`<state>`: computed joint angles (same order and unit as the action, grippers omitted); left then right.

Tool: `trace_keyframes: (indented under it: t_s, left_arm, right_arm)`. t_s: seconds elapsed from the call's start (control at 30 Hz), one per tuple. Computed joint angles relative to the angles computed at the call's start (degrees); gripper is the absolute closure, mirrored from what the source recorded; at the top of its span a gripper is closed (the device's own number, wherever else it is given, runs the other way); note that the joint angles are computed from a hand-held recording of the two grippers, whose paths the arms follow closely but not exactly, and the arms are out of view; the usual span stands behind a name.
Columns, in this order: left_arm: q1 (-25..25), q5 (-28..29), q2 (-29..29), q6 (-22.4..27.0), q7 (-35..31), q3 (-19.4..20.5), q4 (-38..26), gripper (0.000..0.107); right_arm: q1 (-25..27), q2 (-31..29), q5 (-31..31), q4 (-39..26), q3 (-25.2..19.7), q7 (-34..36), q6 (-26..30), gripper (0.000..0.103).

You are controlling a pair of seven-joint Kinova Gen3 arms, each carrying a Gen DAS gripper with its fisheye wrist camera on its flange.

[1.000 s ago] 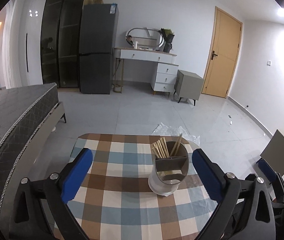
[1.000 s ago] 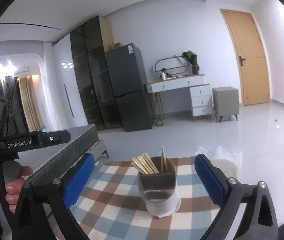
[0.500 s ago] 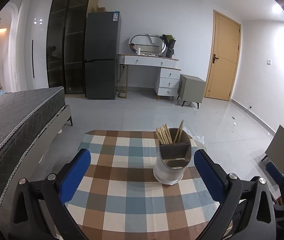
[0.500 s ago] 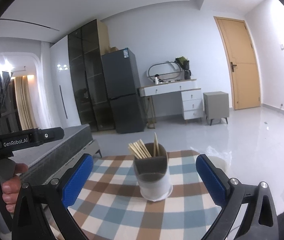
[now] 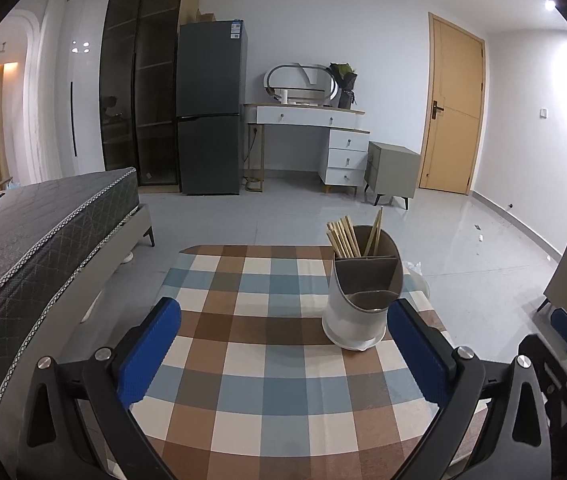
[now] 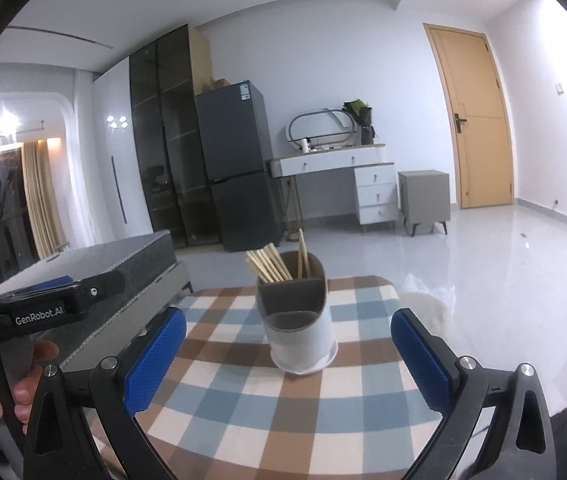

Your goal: Organize utensils

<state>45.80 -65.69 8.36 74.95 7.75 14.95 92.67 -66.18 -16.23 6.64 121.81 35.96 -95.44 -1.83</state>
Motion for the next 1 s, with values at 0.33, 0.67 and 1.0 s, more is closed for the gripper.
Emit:
trace_keyframes:
  t_s: [0.33,0.67,1.0]
  left_arm:
    - [1.51,-1.65,-0.19,1.89,0.36,0.87,0.23,0.007]
    - [1.85,-2.03,-0.44,3.41,1.39,1.07,0.57,0.007]
    - [1.67,-1.92,-0.25,3.45,0.78,1.31,0.77,0.007]
  right_arm:
    - [2.82,0.26,-0.54,-0.08,-2.57,-0.05,0.68,0.0]
    - [4.55,0.52,-2.83,-0.1,-4.56,3.56,1.74,0.0]
    - [7.77,1.06,-4.11,0.08,-7.86,4.14,1.3,0.0]
